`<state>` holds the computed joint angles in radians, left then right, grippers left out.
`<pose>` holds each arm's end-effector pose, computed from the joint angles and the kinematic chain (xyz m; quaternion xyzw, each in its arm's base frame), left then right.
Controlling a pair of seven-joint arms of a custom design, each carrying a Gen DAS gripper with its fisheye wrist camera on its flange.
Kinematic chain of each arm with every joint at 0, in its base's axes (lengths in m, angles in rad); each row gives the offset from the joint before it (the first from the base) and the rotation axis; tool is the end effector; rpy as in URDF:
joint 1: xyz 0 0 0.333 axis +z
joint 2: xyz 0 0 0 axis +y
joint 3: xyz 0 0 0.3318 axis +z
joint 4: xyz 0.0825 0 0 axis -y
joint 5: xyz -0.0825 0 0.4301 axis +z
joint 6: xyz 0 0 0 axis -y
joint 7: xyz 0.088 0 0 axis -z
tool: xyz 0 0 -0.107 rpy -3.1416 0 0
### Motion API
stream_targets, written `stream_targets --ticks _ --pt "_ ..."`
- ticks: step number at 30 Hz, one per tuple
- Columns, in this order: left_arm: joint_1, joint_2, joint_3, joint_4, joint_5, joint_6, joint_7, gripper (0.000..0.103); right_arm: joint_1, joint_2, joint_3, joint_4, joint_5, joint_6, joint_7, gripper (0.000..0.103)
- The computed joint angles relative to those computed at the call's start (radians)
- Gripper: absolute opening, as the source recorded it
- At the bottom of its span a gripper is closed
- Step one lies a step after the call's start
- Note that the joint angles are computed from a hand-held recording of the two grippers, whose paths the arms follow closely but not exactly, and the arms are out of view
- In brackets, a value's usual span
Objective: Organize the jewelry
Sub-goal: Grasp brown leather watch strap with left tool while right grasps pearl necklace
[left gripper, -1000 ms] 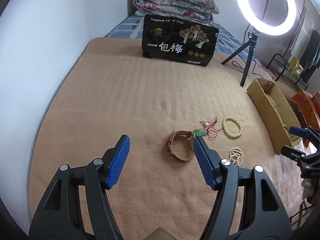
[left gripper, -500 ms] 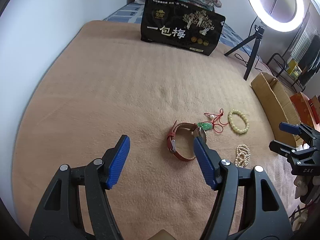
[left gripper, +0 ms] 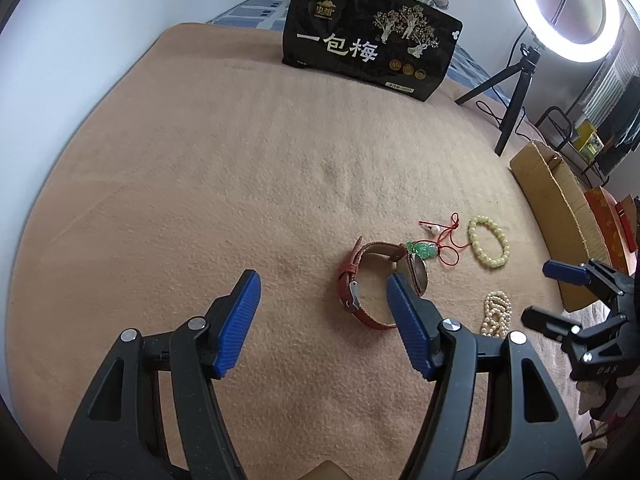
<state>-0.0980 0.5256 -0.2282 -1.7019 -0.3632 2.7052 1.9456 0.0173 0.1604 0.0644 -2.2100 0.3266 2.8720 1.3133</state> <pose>0.7255 -0.2087 0.3322 -0.5498 0.7853 -0.2791 0.0548 0.6193 0.0320 0.3429 -0.6974 0.6683 -0.1322 0.2226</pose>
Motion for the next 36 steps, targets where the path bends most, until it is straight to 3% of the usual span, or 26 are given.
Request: stream_targets --ticks 4,14,19,25,28,33,36 --pt "-0.007 0.013 0.002 0.012 0.007 -0.007 -0.005 0.067 -0.002 0.013 0.014 0.008 0.019 -0.008 -0.027 0.087" --pt "-0.021 0.070 0.013 0.074 0.034 -0.052 -0.050 0.052 0.010 0.049 0.024 0.018 -0.002 -0.024 -0.037 0.080" --pt "-0.019 0.081 0.012 0.080 0.037 -0.045 -0.058 0.050 0.024 0.059 0.014 0.020 -0.069 -0.013 0.010 0.079" --pt "-0.032 0.085 0.023 0.084 0.063 -0.036 -0.073 0.041 0.059 0.065 -0.022 0.027 -0.224 -0.021 0.115 0.067" --pt "-0.041 0.093 0.029 0.090 0.079 -0.030 -0.086 0.035 0.062 0.068 -0.026 0.031 -0.274 -0.025 0.147 0.058" --pt "-0.038 0.098 0.018 0.094 0.084 -0.029 -0.081 0.012 0.049 0.054 -0.009 0.022 -0.277 -0.034 0.138 0.030" --pt "-0.043 0.092 0.019 0.086 0.085 -0.021 -0.086 0.009 0.047 0.048 -0.007 0.017 -0.274 -0.033 0.137 0.017"
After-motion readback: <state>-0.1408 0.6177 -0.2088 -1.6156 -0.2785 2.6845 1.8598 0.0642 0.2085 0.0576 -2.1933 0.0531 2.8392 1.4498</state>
